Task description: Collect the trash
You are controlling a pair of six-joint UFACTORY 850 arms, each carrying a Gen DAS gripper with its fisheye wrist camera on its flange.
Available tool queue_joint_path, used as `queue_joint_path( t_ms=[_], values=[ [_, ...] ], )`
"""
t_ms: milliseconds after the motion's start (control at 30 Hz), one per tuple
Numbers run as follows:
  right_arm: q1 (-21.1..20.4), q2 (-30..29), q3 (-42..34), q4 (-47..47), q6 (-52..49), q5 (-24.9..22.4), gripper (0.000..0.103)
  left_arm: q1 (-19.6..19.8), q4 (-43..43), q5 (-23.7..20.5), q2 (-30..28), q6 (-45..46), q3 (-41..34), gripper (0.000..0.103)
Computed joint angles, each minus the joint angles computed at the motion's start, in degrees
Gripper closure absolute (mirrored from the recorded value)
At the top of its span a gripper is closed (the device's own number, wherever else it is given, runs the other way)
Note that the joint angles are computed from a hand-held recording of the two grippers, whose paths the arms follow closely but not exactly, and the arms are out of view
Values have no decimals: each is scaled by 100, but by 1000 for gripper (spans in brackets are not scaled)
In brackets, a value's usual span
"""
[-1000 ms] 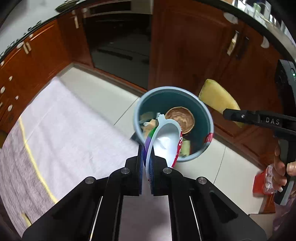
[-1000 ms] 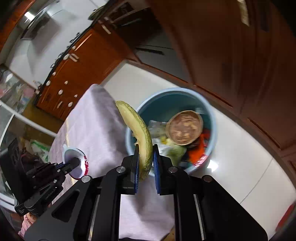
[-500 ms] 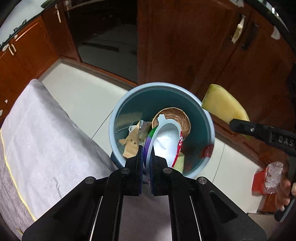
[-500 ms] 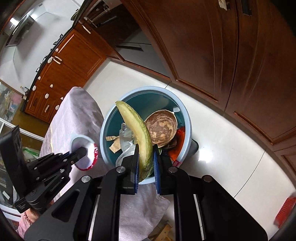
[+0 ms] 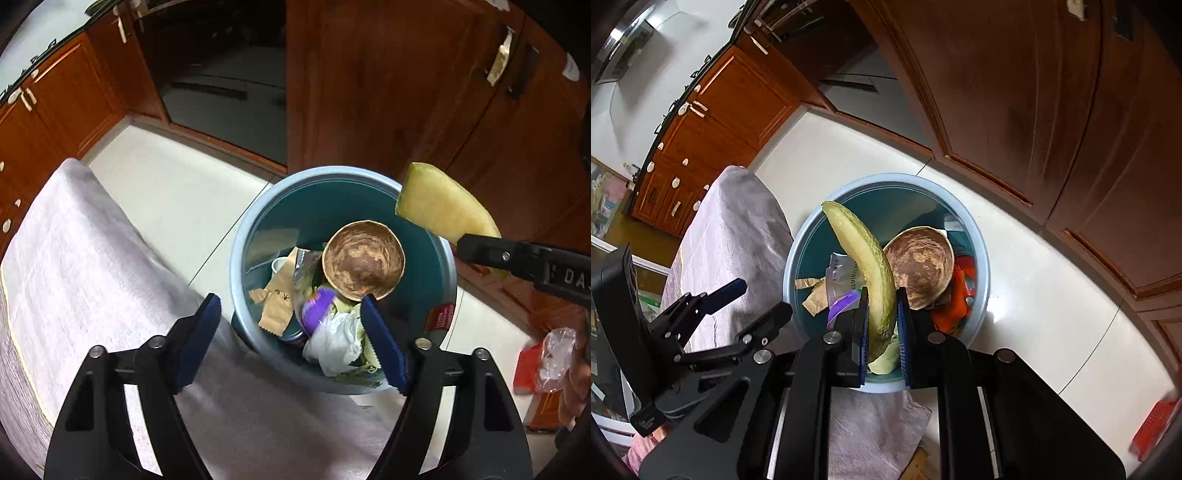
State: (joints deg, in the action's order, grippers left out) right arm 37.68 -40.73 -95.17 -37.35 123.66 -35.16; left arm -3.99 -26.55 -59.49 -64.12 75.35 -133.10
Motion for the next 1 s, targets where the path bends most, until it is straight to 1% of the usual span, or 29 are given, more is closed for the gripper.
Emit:
queue_joint_path(
  t_ms=[67,133,167,233,267,300,333,367,433,467,633,733,800,867,1000],
  values=[
    [-19,-36,-50,41,-85,8,90,28,-42,-31,-29,-2,-75,12],
    [-38,-72,-106,77,-180,29,90,77,-162,-53,-15,81,-96,8],
    [-39,-88,-132,68,-205,32,88,103,-227,-66,2,123,-90,6],
    [-47,-106,-174,17,-184,34,80,144,-319,-131,18,149,-112,4],
    [-47,-74,-125,-115,-4,112,64,161,-346,-180,3,153,-156,4],
    [-42,-68,-128,-183,86,103,42,178,-372,-229,2,157,-178,4],
    [-22,-71,-160,-278,190,-1,35,195,-390,-276,4,162,-194,4],
    [-2,-75,-195,-343,245,-104,31,199,-411,-263,36,187,-136,4],
    [6,-84,-256,-271,133,-166,27,237,-491,-260,100,279,-64,4],
    [5,-100,-303,-155,28,-209,22,250,-521,-236,137,320,-10,4],
    [66,-182,-540,77,-309,-534,18,345,-667,-148,329,574,273,4],
    [107,-228,-687,152,-536,-619,14,408,-741,-101,442,701,408,4],
    [143,-242,-752,130,-607,-594,9,472,-847,-45,539,809,519,4],
    [197,-297,-904,100,-689,-716,7,542,-912,-43,597,863,547,4],
    [309,-371,-1176,90,-849,-888,7,713,-1070,-158,650,889,484,4]
  ],
)
